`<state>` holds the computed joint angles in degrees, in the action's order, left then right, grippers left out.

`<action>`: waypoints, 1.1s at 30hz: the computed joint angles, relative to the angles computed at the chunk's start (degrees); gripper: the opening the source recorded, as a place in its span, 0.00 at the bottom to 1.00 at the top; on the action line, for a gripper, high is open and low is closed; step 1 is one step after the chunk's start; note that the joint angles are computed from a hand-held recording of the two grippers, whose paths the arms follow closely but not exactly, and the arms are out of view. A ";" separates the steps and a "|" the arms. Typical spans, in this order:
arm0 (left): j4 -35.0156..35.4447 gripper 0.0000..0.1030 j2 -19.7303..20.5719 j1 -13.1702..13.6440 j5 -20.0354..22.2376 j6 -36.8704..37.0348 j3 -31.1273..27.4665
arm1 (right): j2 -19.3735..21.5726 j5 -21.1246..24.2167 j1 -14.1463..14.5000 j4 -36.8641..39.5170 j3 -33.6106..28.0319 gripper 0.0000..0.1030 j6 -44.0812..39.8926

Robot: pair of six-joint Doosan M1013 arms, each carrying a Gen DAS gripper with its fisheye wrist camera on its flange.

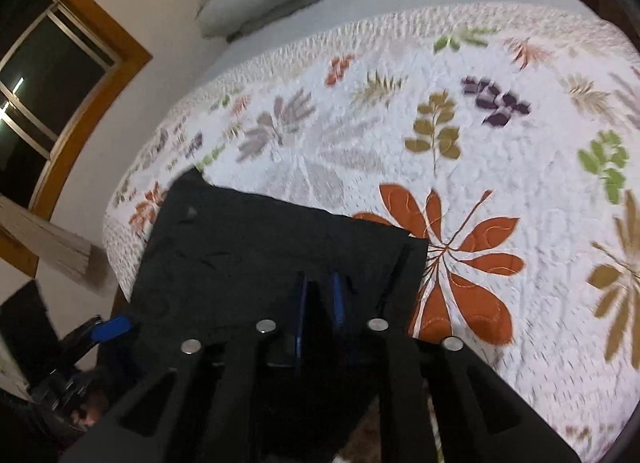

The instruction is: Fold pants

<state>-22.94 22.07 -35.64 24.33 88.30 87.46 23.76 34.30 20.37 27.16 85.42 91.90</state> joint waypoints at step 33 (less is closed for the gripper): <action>43.23 0.90 -8.65 -0.54 3.05 -25.44 4.88 | -9.50 -12.99 3.19 8.55 15.93 0.86 13.34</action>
